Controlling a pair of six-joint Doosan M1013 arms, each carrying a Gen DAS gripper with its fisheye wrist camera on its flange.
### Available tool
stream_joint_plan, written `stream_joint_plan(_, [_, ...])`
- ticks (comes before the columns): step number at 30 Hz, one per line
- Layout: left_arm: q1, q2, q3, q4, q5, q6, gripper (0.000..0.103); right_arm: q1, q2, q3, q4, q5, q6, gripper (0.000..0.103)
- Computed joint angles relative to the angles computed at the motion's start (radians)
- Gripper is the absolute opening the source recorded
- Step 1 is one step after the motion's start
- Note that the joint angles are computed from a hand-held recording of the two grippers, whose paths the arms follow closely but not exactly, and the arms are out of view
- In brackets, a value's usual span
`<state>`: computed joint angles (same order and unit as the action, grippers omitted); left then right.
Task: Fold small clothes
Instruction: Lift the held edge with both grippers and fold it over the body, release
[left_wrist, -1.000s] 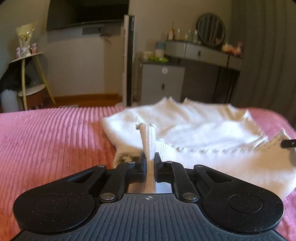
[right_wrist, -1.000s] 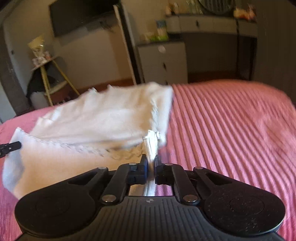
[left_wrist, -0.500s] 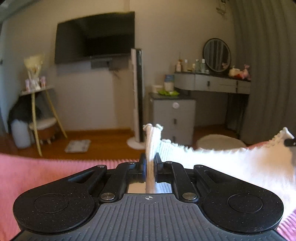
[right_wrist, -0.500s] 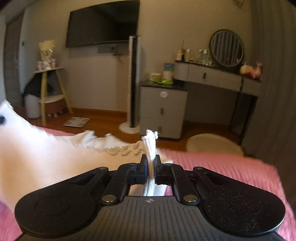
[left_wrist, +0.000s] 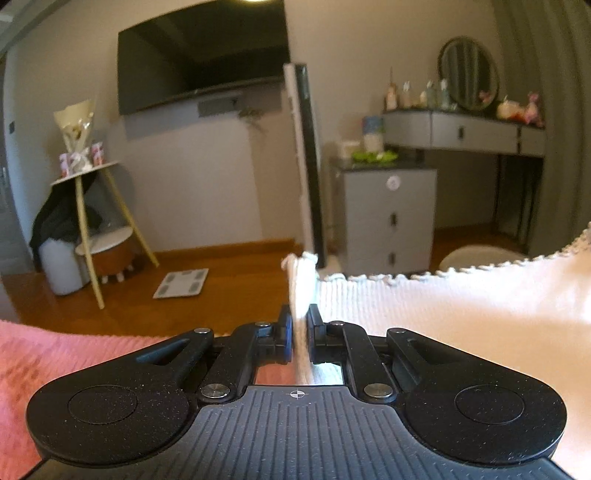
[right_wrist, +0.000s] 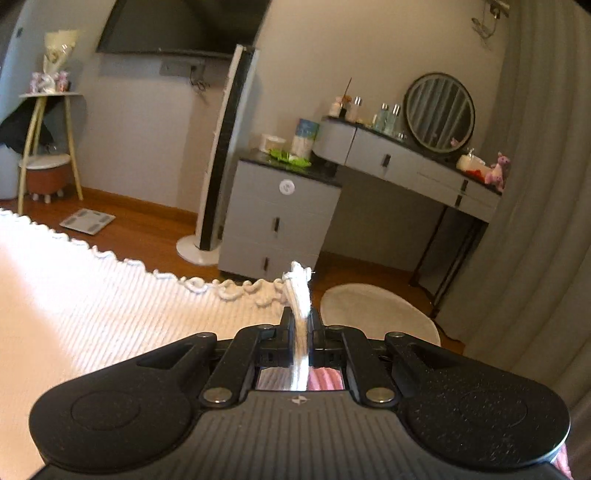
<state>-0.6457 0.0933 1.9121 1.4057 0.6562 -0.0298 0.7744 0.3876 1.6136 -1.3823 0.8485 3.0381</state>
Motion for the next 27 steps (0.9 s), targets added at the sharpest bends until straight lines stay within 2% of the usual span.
stream_joint_plan(4, [0.011, 0.041, -0.013, -0.048, 0.041, 0.013, 0.006, -0.010, 0.041, -0.030, 0.026, 0.012, -0.030, 0.006])
stream_joint_plan(8, [0.035, 0.046, -0.014, -0.187, 0.005, 0.077, 0.007, -0.026, 0.060, -0.052, 0.130, 0.002, -0.116, 0.008])
stream_joint_plan(9, [0.037, 0.036, -0.005, -0.203, -0.011, 0.089, 0.009, -0.027, 0.056, -0.049, 0.132, 0.009, -0.101, 0.009])
stream_joint_plan(11, [0.042, 0.006, 0.019, -0.222, -0.069, 0.103, 0.012, -0.024, 0.021, -0.008, 0.095, -0.011, 0.030, 0.015])
stream_joint_plan(12, [0.043, -0.014, 0.036, -0.221, -0.101, 0.098, 0.018, -0.023, -0.005, 0.020, 0.086, -0.039, 0.105, 0.017])
stream_joint_plan(13, [0.043, -0.034, 0.048, -0.242, -0.127, 0.106, 0.033, -0.016, -0.034, 0.055, 0.067, -0.057, 0.189, 0.017])
stream_joint_plan(14, [0.041, -0.051, 0.058, -0.271, -0.142, 0.118, 0.040, -0.008, -0.063, 0.091, 0.046, -0.083, 0.258, 0.017])
stream_joint_plan(15, [0.037, -0.074, 0.072, -0.290, -0.161, 0.116, 0.045, 0.002, -0.090, 0.129, 0.025, -0.114, 0.318, 0.017])
stream_joint_plan(17, [0.024, -0.114, 0.105, -0.282, -0.203, 0.074, 0.048, 0.035, -0.138, 0.204, -0.024, -0.136, 0.446, 0.017])
stream_joint_plan(19, [-0.003, -0.148, 0.136, -0.290, -0.222, 0.058, 0.060, 0.073, -0.173, 0.264, -0.017, -0.152, 0.516, 0.017])
stream_joint_plan(20, [-0.017, -0.158, 0.145, -0.312, -0.219, 0.071, 0.060, 0.088, -0.185, 0.286, -0.008, -0.160, 0.535, 0.017])
stream_joint_plan(23, [-0.063, -0.179, 0.171, -0.408, -0.195, 0.169, 0.060, 0.147, -0.199, 0.326, 0.019, -0.098, 0.548, 0.017])
stream_joint_plan(25, [-0.096, -0.180, 0.183, -0.398, -0.142, 0.189, 0.058, 0.164, -0.195, 0.333, 0.039, -0.042, 0.527, 0.017])
stream_joint_plan(27, [-0.109, -0.182, 0.189, -0.369, -0.115, 0.175, 0.056, 0.164, -0.193, 0.331, 0.073, -0.003, 0.530, 0.020])
